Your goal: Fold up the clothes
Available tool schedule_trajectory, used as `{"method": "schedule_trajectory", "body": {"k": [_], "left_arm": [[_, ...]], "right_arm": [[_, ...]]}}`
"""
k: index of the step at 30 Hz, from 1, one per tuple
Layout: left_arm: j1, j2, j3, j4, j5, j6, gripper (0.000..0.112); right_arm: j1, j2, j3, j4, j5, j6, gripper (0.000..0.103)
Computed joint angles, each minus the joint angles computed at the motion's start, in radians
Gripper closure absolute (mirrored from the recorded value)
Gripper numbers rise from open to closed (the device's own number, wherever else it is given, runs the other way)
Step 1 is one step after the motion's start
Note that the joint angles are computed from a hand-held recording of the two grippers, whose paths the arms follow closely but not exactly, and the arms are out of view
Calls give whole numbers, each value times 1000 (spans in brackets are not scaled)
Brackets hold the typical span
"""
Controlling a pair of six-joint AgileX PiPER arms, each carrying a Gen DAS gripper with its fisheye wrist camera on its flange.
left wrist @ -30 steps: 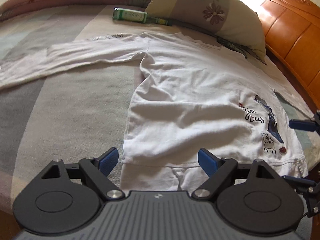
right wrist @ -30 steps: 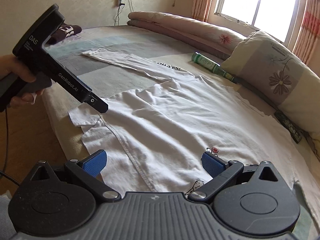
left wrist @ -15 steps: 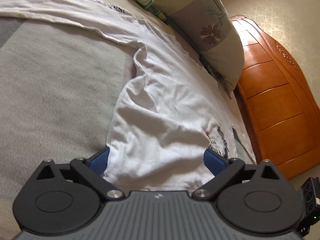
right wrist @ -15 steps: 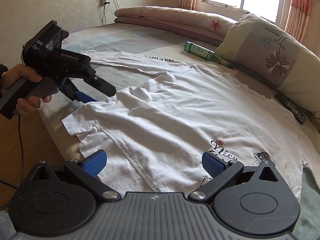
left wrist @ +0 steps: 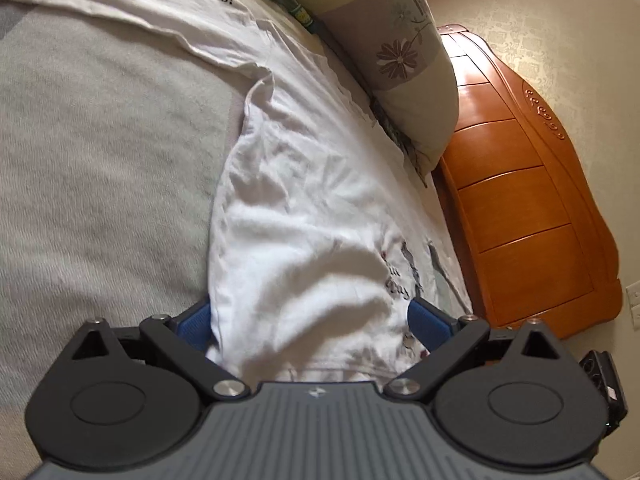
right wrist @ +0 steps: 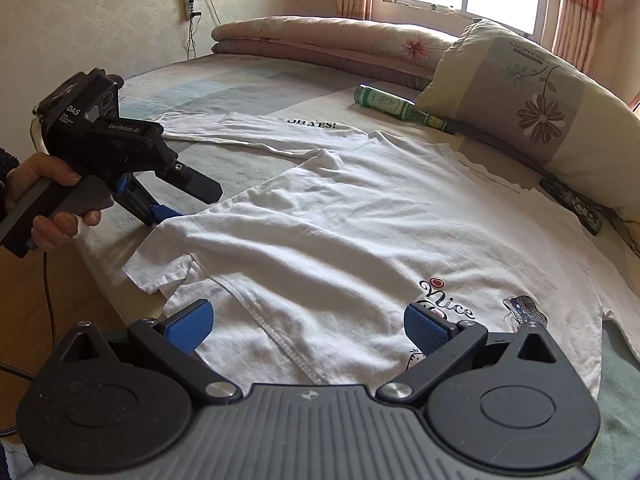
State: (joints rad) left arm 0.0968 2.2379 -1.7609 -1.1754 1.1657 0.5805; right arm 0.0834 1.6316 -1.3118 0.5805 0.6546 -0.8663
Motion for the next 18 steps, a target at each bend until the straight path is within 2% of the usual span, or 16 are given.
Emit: {"method": "schedule_trajectory", "body": {"k": [1, 5, 10, 12, 13, 15, 18], "left_arm": [[8, -13, 43, -21, 26, 31, 15], [12, -67, 134, -26, 20, 162, 16], [7, -40, 67, -9, 36, 24, 16], [8, -41, 71, -13, 39, 25, 16], [9, -42, 76, -15, 41, 29, 16], [10, -45, 88, -13, 37, 41, 16], [7, -49, 91, -6, 31, 36, 16]], "right_arm": [[3, -4, 8, 1, 0, -8, 0], [23, -2, 16, -26, 2, 12, 0], [52, -17, 34, 14, 29, -74, 1], [65, -21, 33, 17, 70, -118, 9], [69, -13, 19, 20, 114, -132, 15], [70, 15, -14, 48, 210, -151, 21], [88, 69, -49, 57, 287, -131, 23]]}}
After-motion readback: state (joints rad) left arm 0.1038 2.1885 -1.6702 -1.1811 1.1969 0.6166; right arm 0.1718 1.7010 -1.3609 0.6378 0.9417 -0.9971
